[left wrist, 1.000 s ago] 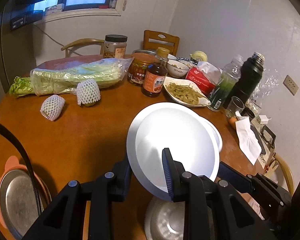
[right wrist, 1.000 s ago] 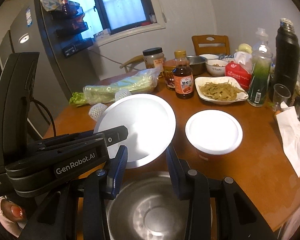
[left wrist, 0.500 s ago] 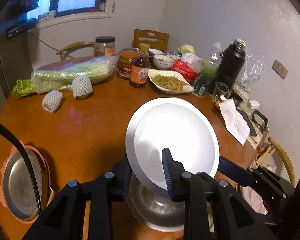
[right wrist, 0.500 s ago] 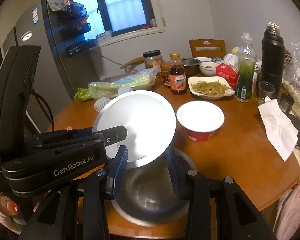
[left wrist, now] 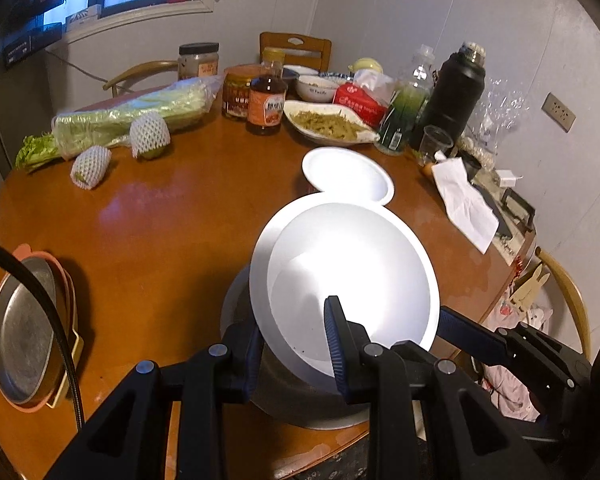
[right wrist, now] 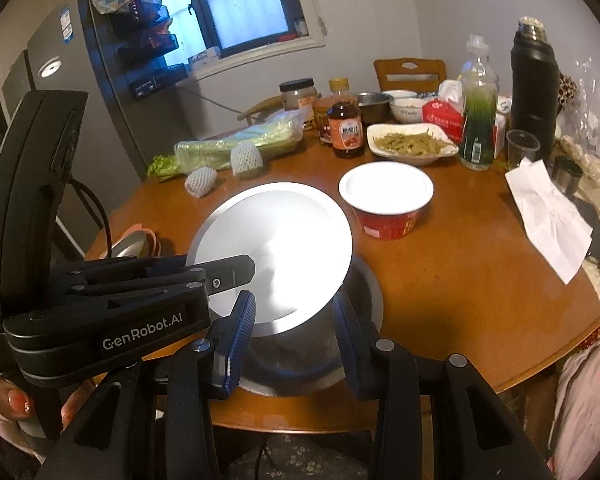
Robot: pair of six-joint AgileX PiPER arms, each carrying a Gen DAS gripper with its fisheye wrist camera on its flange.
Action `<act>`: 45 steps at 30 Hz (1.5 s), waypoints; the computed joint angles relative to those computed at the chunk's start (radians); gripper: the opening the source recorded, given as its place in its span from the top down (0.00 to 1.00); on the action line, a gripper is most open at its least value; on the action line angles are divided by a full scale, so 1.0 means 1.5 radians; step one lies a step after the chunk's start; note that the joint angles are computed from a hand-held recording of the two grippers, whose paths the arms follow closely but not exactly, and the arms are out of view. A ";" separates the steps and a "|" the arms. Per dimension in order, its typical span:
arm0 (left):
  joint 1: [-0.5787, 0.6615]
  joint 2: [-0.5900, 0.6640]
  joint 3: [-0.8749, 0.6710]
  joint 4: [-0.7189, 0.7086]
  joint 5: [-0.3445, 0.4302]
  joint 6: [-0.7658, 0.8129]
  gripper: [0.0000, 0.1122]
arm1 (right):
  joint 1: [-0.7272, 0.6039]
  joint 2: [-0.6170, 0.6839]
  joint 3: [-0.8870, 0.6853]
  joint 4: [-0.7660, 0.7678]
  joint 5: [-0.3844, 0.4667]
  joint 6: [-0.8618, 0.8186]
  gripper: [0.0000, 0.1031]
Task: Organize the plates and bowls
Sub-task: 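Lift the white plate with the left tool and carry it over the steel bowl, then lower the white plate into the steel bowl with the left tool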
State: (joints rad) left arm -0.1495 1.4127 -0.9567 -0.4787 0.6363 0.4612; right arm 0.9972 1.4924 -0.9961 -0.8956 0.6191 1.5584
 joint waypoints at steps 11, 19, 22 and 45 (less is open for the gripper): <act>-0.043 0.025 0.014 0.071 -0.030 -0.065 0.74 | -0.025 0.008 0.036 0.039 -0.044 -0.018 0.60; -0.053 0.038 0.016 0.102 -0.040 -0.093 0.74 | -0.044 0.016 0.050 0.054 -0.081 -0.034 0.59; -0.055 0.041 0.016 0.106 -0.040 -0.097 0.74 | -0.042 0.020 0.047 0.050 -0.072 -0.039 0.59; -0.043 0.037 0.022 0.136 -0.053 -0.126 0.68 | -0.038 0.005 0.064 -0.001 -0.038 0.016 0.59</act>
State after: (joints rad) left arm -0.2145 1.4685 -0.9237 -0.2746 0.5567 0.2728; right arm 0.9406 1.4998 -0.9003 -0.8977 0.5616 1.5829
